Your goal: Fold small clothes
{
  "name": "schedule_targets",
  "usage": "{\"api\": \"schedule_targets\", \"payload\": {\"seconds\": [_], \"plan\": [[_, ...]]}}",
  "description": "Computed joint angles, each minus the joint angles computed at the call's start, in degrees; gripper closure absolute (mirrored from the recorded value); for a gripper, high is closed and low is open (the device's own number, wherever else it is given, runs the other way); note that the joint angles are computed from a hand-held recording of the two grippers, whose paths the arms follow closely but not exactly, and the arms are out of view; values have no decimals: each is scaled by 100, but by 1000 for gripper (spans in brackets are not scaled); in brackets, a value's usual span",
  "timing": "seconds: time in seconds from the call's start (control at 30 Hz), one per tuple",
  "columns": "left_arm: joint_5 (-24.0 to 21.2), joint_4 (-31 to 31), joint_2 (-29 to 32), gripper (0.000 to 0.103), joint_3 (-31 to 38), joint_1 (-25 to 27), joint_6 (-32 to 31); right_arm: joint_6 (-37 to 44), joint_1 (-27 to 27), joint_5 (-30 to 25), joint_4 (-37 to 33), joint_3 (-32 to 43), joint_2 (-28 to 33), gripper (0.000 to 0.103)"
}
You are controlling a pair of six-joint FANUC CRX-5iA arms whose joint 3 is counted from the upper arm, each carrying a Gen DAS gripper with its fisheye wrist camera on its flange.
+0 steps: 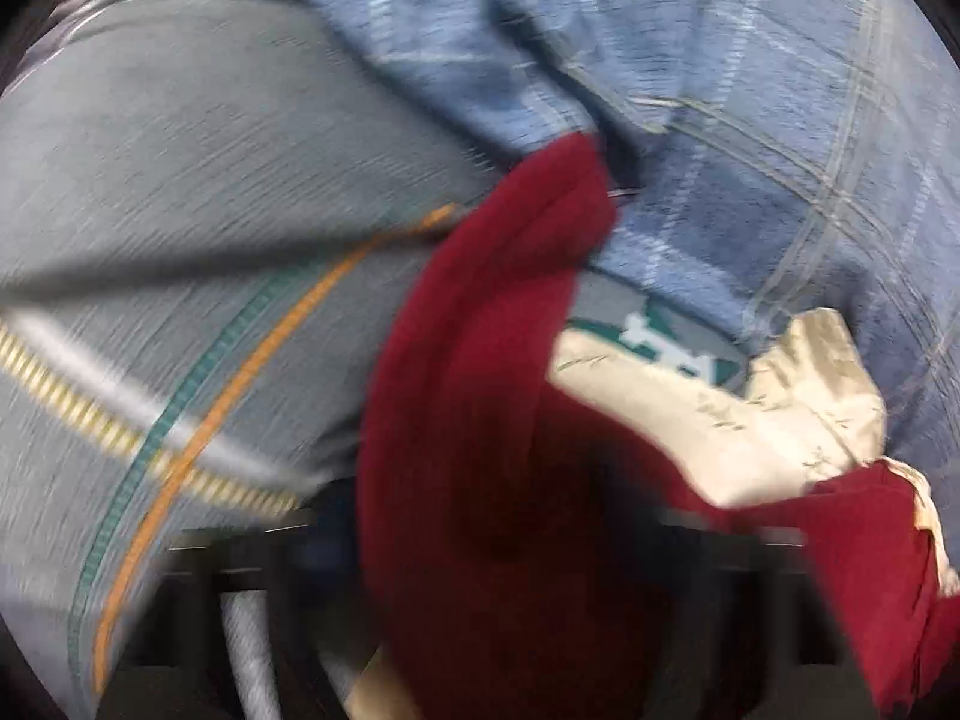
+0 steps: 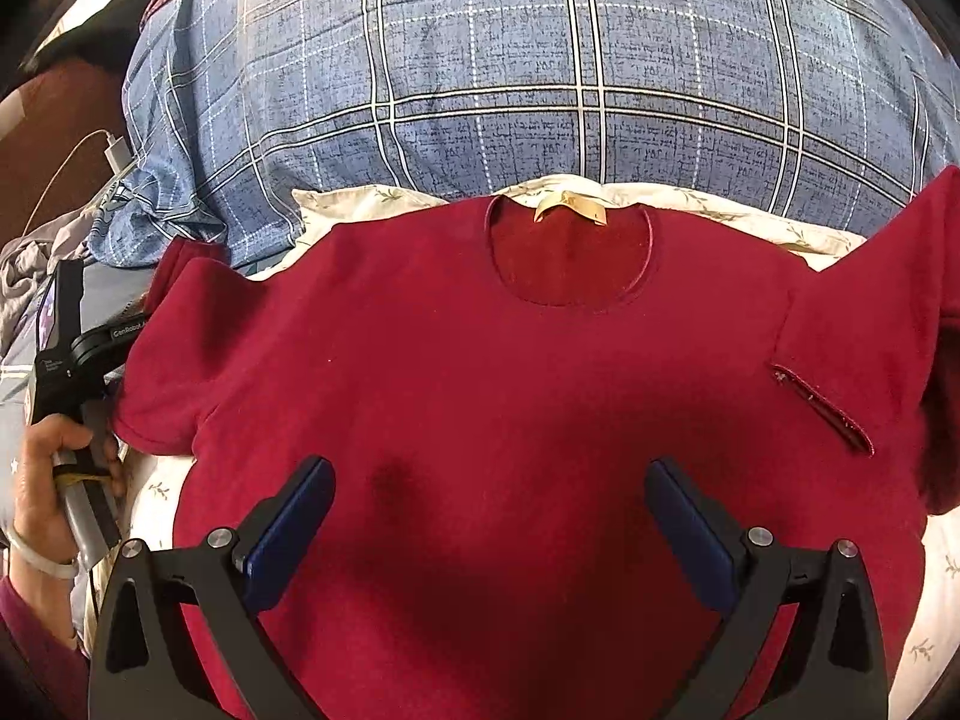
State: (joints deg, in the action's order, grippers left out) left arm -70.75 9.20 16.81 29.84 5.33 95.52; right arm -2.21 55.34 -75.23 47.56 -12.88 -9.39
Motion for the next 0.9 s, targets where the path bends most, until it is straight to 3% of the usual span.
{"api": "schedule_targets", "payload": {"seconds": [0.03, 0.17, 0.23, 0.37, 0.53, 0.63, 0.67, 0.7, 0.83, 0.9], "plan": [[-44, 67, 51, 92, 37, 38, -6, -15, -2, 0, -12, -1, -5, 0], [91, 1067, -104, 94, -300, 368, -254, -141, 93, -79, 64, -87, -117, 0], [413, 1547, -428, 94, -570, 385, -782, -182, 162, -228, 141, -118, -191, 0], [919, 2272, -1063, 94, -857, 67, -1930, -346, 301, -661, 383, -254, -433, 0], [1286, 2645, -1733, 92, -1471, -683, -3416, -1050, 478, -1012, 597, -641, -917, 0], [805, 2361, -1835, 75, -1843, -1132, -3691, -1205, 631, -1382, 604, -769, -1145, 0], [564, 2189, -1788, 61, -1919, -1243, -3677, -1222, 688, -1540, 599, -794, -1211, 0], [378, 2022, -1728, 55, -1959, -1316, -3616, -1257, 755, -1688, 604, -818, -1272, 0], [-86, 1957, -1678, 54, -2276, -1134, -3426, -1500, 994, -2116, 698, -968, -1553, 0], [-158, 2116, -1821, 42, -2365, -872, -3500, -1485, 1040, -2127, 701, -1001, -1672, 0]]}}
